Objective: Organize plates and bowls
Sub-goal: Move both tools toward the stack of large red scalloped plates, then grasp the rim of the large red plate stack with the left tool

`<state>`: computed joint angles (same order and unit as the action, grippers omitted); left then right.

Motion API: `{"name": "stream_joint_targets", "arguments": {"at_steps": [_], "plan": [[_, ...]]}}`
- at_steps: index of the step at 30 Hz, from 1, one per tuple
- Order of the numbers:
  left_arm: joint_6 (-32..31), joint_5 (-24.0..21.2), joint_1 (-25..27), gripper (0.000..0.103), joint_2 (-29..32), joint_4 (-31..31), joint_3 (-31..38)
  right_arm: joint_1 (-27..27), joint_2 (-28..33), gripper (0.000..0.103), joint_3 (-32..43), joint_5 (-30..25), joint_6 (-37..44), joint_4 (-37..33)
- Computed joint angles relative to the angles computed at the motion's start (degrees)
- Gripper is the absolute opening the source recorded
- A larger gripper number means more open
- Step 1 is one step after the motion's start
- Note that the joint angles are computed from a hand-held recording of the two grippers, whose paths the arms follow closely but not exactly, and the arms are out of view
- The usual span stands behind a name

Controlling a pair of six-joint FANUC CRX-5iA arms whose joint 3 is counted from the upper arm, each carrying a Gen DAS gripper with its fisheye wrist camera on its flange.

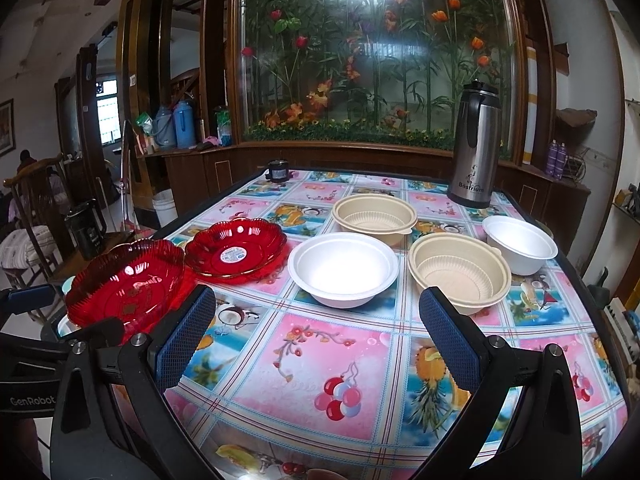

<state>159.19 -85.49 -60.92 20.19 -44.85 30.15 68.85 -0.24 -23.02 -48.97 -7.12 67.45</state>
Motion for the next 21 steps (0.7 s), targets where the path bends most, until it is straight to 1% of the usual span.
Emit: {"name": "stream_joint_targets", "arguments": {"at_steps": [21], "plan": [[2.43,1.48,2.06,0.103,-2.58,1.32,-4.52,0.38,3.50,0.103,3.88,0.45,4.16,-3.17]]}}
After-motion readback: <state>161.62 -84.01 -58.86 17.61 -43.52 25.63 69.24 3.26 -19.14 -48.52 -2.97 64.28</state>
